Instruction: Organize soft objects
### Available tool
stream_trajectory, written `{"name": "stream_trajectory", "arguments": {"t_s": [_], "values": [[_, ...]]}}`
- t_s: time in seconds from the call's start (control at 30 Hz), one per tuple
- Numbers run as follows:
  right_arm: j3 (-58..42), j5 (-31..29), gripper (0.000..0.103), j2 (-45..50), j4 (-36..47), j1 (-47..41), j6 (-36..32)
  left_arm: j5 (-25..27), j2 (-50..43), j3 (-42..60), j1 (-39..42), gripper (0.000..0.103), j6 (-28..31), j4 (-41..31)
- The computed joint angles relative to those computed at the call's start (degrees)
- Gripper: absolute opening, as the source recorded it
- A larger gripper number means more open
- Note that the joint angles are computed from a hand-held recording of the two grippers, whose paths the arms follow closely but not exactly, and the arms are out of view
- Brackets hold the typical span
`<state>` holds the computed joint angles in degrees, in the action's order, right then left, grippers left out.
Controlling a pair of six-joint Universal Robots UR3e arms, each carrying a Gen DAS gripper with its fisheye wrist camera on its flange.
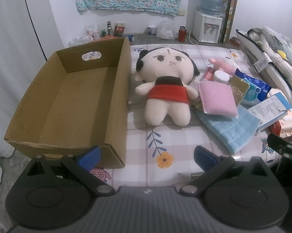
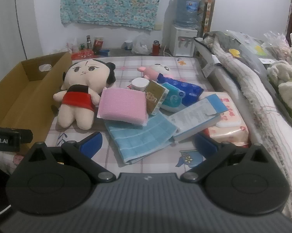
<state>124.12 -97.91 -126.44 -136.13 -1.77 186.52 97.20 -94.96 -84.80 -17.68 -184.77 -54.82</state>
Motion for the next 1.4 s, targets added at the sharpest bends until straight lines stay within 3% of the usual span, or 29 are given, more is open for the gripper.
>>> {"name": "stream_trajectory", "arguments": {"t_s": [1.13,1.23,1.4], "values": [[0.1,1.2,0.102,-0.4,1.4,-2.4,-1.1,0.9,-1.9,1.7,-1.5,0.103,-0.5,-0.7],[1.6,3.3,0.102,-1.1,0.9,-4.5,-2.8,0.3,-2.5,1.6,-1.4,0.103,0.6,0.4],[6.5,12.7,0.102,-6.7,2.1,-14.3,-9.4,-2.3,-3.8,1.1,-1.6,0.103,3.0,4.2]]}}
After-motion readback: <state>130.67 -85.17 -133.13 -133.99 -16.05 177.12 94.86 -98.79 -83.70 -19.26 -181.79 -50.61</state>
